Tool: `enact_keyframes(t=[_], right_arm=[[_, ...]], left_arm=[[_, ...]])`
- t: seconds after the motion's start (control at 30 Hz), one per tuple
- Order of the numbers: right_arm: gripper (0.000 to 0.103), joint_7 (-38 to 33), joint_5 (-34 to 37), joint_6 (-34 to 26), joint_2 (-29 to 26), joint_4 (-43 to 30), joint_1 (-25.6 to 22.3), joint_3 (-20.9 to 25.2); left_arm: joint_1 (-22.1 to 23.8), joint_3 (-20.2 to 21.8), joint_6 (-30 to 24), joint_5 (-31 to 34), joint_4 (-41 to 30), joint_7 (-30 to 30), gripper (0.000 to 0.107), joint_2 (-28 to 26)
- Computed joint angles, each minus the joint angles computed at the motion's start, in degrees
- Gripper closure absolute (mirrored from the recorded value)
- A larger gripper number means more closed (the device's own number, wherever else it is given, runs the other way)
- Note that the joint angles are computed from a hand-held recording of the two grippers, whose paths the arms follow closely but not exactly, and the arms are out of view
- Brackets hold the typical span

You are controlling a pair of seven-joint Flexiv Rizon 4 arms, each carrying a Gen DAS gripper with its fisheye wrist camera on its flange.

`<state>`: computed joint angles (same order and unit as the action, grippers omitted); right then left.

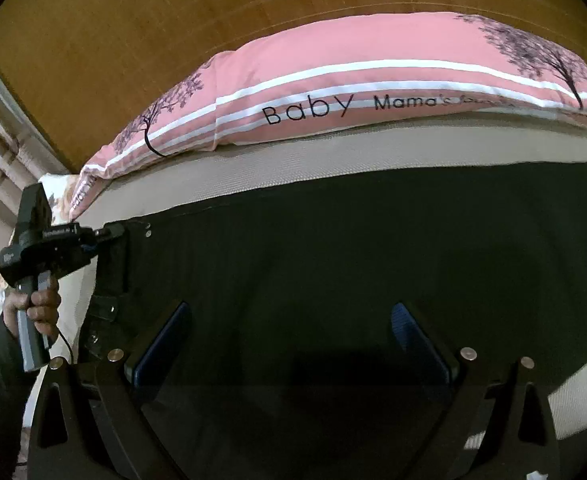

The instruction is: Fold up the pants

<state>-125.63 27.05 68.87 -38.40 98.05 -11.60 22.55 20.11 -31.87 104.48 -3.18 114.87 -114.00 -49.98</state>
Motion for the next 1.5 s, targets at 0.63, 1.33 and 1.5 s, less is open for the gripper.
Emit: enact_keyframes(t=[0.63,1.33,1.5], right_arm=[[0.004,-10.41,-11.27,-16.65,-8.78,-17.42,2.55,-2.30],[0.040,-24.77,-17.01,-49.25,-20.89,-44.84,10.64,-10.76],[0.048,-26.37,-17.31,-49.87,-22.17,-46.18,10.29,-11.28]], left_arm=[[-13.84,13.11,16.79,1.83,2.56,-7.16,0.098,5.79],[-16.73,17.19,22.97,8.98,5.36,-11.38,0.099,9.94],[-17.56,17.80,22.49,8.06,5.32,-11.54,0.099,10.21]])
